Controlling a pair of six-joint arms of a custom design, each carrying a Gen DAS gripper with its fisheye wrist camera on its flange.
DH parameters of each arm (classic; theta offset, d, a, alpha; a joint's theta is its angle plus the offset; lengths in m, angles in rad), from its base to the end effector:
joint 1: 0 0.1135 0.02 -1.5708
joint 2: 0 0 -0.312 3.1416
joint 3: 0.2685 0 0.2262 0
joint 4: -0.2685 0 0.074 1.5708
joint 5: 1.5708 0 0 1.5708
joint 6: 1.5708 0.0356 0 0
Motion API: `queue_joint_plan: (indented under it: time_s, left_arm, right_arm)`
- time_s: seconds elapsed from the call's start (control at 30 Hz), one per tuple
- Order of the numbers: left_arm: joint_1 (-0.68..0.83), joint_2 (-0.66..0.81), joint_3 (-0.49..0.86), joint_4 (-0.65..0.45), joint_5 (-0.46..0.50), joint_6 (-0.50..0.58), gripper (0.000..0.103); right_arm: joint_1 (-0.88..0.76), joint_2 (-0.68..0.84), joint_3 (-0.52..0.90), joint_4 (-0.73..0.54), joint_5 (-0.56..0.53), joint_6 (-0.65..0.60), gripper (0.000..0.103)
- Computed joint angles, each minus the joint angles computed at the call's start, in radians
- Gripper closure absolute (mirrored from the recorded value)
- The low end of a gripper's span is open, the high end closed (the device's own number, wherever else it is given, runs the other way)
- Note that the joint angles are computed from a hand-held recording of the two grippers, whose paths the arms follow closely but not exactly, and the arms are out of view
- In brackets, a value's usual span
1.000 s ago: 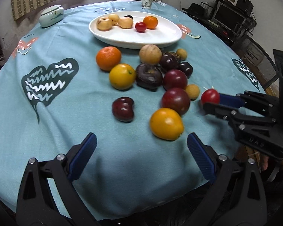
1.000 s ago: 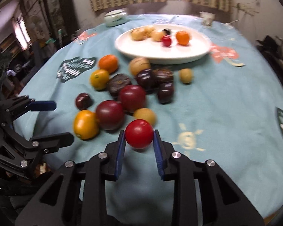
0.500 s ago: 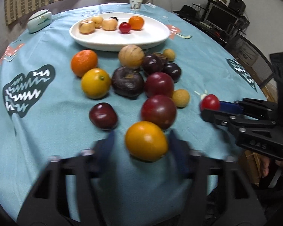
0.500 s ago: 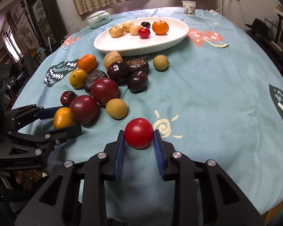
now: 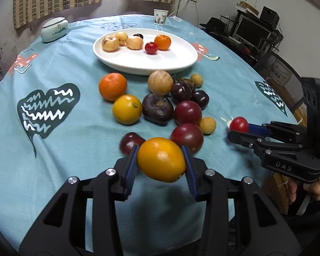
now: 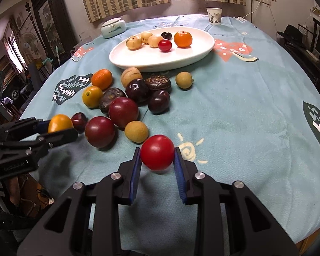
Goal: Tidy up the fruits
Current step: 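Grasp a red tomato with the right tool while the left tool grasps a yellow-orange citrus, then carry both fruits onto the white plate and open both tools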
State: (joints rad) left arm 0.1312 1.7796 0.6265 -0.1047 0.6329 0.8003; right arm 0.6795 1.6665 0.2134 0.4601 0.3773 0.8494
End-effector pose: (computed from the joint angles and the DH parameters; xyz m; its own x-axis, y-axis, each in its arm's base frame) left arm 0.2601 0.0131 0.1460 -0.6031 0.5040 -0.6183 0.7291 0.6627 -0.1710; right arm 0.1588 0.1114 0.1248 -0.7515 0.2903 -0.5924 0.2068 0.9564 0.2063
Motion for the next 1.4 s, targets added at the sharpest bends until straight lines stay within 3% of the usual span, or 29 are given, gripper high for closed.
queue_joint_plan:
  time_s: [0.3,0.6,0.83,1.0,1.13,1.23,1.4]
  left_arm:
    - [0.008,-0.011,0.081,-0.072,0.024,0.001,0.062]
    - [-0.132,0.037,0.28,-0.07,-0.043,-0.145,0.062]
    - [-0.294,0.151,0.587,-0.155,-0.136,-0.279,0.062]
    - [-0.394,0.302,0.888,-0.27,-0.197,-0.383,0.062]
    - [-0.459,0.457,1.128,-0.355,-0.261,-0.452,0.062]
    - [-0.491,0.603,1.351,-0.489,-0.29,-0.472,0.062]
    - [-0.516,0.729,1.521,-0.592,-0.312,-0.475,0.062]
  right_arm:
    - [-0.029,-0.027,0.022,-0.025,-0.029,-0.037,0.072]
    - [-0.205,-0.059,0.142,-0.107,-0.117,-0.231,0.072]
    - [-0.401,-0.047,0.341,-0.226,-0.207,-0.436,0.073]
    - [-0.541,0.033,0.527,-0.316,-0.286,-0.545,0.072]
    - [-0.622,0.164,0.652,-0.338,-0.309,-0.576,0.073]
    - [-0.666,0.247,0.698,-0.323,-0.311,-0.569,0.073]
    - [-0.708,0.32,0.717,-0.311,-0.344,-0.565,0.073]
